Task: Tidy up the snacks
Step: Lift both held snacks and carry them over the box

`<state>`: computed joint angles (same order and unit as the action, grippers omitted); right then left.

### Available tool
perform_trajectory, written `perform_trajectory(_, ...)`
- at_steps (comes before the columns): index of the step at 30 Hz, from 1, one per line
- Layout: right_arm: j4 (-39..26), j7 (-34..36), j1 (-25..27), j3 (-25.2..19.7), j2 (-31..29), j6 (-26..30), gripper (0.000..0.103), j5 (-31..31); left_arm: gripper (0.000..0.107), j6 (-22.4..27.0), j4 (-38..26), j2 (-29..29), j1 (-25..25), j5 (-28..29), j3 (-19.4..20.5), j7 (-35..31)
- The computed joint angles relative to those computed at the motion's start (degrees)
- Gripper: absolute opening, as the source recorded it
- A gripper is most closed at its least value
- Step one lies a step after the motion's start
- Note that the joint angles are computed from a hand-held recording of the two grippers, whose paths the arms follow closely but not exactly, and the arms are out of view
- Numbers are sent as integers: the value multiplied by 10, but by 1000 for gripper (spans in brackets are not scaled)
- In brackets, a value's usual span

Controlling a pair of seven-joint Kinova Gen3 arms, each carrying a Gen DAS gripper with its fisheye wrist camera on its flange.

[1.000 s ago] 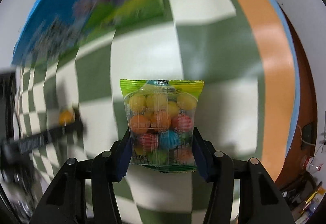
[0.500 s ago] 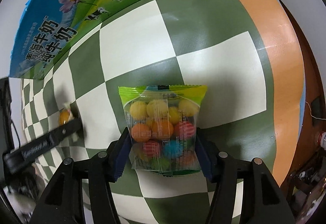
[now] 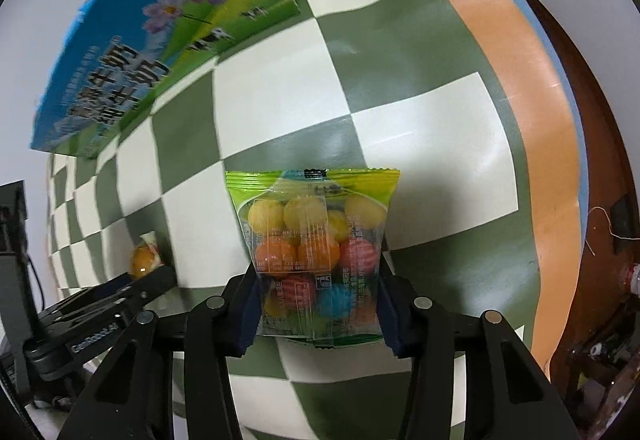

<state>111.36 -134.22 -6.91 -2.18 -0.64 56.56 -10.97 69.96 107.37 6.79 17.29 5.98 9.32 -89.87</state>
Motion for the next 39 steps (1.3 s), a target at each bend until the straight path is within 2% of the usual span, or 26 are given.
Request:
perform_trajectory(2,-13,-15,-9,-9,2,0,51,5,55,24,-14,-3,25,21,-34,-26)
perform_trajectory(4,-23,-23,-16,-13,-4,3,51,9,55,35,-26,-2,70,37,-87,-38)
perform_trajectory(6,-25,-16,-16,-11,-15,6,51,7,55,58,-31,-23,94,42,-139,-66)
perform_trajectory(9,-36,1,-11,-5,-36,23,51,5,55,78,-54,-31,136,52,-184,-75)
perform_trajectory(13,-59,19,-4,2,-60,46,51,5,55,103,-89,-43,120,80,-194,-106)
perform_trajectory(16,-81,47,8,16,-81,67,51,-2,55,136,-143,-43,97,105,-199,-124)
perform_trajectory(22,-162,98,26,34,-75,89,51,-16,55,175,-282,10,73,145,-195,-133)
perform_trajectory(26,-234,134,37,45,-35,92,51,-22,55,196,-378,62,64,144,-190,-125)
perform_trajectory(28,-275,142,43,39,-4,95,51,-15,55,200,-431,102,51,127,-162,-112)
perform_trajectory(31,-344,159,55,35,53,112,51,-6,55,217,-511,167,7,89,-86,-82)
perform_trajectory(34,-419,176,65,38,119,140,51,3,55,229,-590,241,-21,29,-6,-17)
perform_trajectory(39,-544,190,86,34,227,200,51,10,55,272,-723,355,-47,-86,126,23)
